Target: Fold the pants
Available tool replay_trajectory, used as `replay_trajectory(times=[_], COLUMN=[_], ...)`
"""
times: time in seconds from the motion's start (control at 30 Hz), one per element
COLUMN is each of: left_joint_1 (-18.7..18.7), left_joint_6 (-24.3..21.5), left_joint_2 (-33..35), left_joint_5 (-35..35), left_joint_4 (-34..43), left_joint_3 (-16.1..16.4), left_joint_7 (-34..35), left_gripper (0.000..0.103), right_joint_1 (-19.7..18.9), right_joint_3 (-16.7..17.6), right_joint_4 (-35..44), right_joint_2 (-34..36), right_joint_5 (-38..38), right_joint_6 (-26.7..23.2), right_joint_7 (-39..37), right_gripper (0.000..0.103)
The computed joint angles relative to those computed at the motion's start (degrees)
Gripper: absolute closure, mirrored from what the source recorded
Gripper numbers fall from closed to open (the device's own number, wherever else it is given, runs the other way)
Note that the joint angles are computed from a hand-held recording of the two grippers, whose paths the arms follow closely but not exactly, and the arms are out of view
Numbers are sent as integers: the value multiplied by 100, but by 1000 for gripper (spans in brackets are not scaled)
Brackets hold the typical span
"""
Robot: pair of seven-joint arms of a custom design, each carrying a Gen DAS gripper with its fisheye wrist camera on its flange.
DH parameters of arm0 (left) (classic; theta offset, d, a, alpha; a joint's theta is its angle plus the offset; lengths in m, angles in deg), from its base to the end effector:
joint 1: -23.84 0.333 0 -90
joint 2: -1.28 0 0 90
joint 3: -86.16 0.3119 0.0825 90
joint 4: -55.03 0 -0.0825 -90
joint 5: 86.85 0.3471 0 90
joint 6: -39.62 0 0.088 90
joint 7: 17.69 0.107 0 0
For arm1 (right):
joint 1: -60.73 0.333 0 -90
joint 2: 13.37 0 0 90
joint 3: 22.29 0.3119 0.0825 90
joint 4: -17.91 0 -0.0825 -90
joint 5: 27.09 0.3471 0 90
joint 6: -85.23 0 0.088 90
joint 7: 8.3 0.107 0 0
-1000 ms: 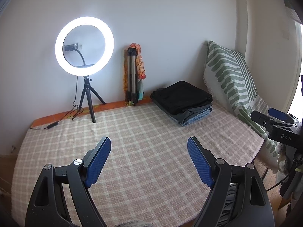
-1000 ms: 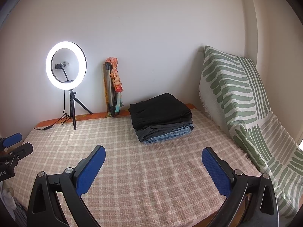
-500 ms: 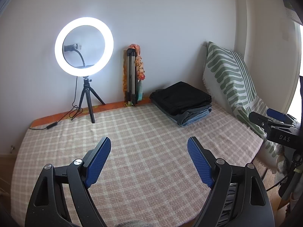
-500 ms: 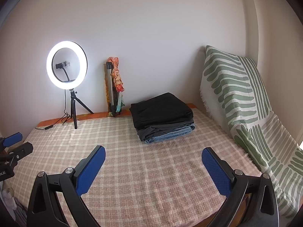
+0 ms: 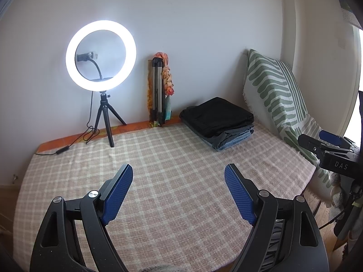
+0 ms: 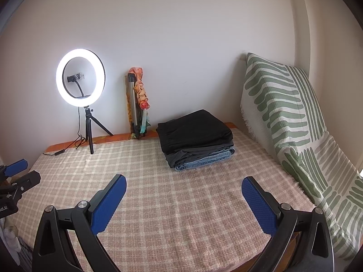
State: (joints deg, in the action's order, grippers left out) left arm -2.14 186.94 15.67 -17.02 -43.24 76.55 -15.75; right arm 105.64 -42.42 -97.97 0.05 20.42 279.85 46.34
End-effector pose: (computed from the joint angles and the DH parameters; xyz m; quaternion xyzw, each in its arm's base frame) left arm 0.5162 -0.3751 0.5118 -0.6344 0.5956 -0.3638 0.3324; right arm 0.5570 0.1846 0.4826 -0.6547 0.5456 -0.3320 0.4043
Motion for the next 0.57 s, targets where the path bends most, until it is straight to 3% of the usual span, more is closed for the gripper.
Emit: replay_trajectory(times=[0.17,0.33,0.57], left_joint_1=[4,3,125], left_joint_6=[1,39,44], left_joint_2=[-6,-107,-90], left_joint_5=[3,454,202], left_joint_4=[-11,-152,-175], left_joint_3=[8,35,-26], left_joint_7=[5,-400,-261], left_gripper=[20,20,20], right_joint_1=[82,125,130], right_joint_3=[-82,-136,-152], right_joint_4=[-27,-26,-35], right_joint_2=[-9,3,25], right_joint_5=[6,-27,-134], right_joint_6=[-21,-48,-62], right_joint_7=[27,71,191], right_gripper=[0,0,0])
